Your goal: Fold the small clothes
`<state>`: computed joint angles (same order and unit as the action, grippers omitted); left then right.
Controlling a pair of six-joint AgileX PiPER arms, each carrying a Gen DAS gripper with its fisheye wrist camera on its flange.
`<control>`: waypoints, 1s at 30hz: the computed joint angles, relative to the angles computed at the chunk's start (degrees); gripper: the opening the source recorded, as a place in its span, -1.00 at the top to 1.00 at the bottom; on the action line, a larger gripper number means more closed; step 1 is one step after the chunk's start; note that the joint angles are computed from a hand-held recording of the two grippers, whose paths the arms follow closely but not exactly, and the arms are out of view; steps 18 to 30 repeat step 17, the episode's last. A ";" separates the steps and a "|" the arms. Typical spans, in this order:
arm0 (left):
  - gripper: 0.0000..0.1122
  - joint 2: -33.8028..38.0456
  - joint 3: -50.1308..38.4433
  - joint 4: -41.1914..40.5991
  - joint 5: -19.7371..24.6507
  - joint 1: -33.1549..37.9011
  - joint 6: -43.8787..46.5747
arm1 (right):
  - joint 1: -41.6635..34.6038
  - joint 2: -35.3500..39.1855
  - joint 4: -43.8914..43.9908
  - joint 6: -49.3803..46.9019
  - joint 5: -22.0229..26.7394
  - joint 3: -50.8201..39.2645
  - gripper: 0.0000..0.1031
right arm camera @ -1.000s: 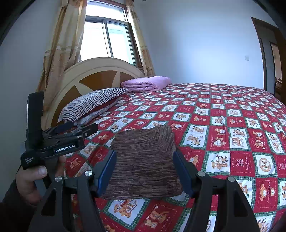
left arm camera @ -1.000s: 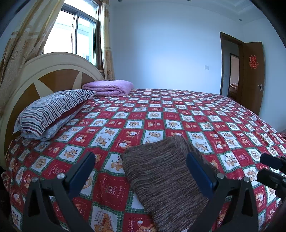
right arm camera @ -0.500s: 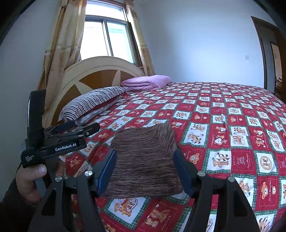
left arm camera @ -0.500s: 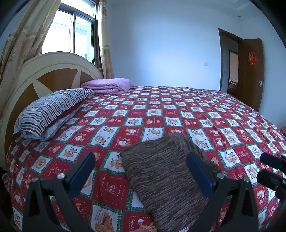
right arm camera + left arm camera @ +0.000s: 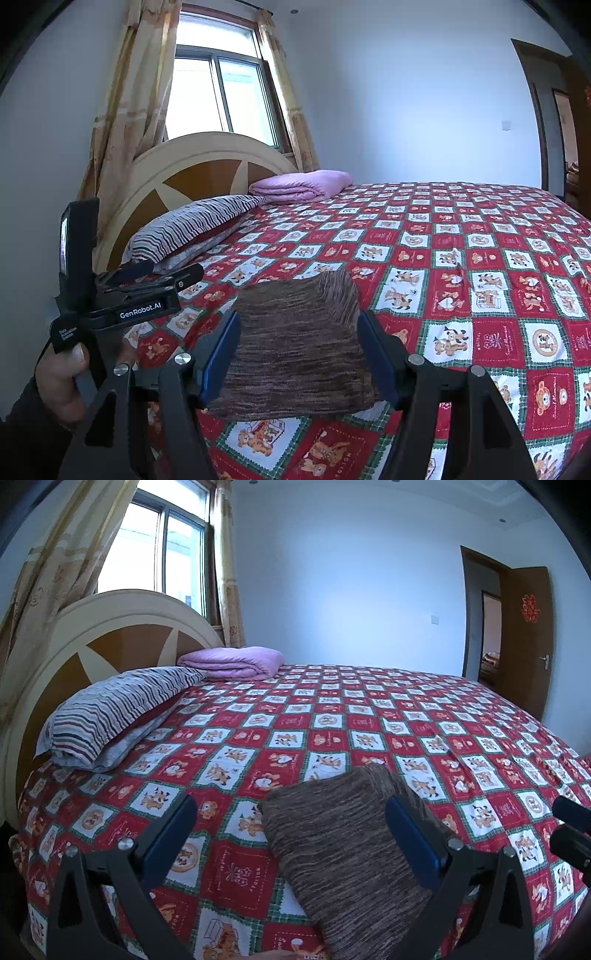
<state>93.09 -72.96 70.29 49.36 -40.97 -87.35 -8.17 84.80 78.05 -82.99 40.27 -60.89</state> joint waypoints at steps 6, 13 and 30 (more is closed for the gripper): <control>-0.84 0.19 -0.14 -0.22 0.10 0.40 -0.35 | 0.06 0.03 -0.17 0.05 0.23 -0.12 -0.29; -0.84 -0.35 1.09 0.47 -1.27 0.66 -0.89 | 0.94 0.53 -2.12 1.35 0.01 -0.51 -0.29; -0.84 -0.06 1.01 0.29 -1.67 0.73 -0.28 | 1.14 0.91 -3.13 1.90 0.04 -0.58 -0.29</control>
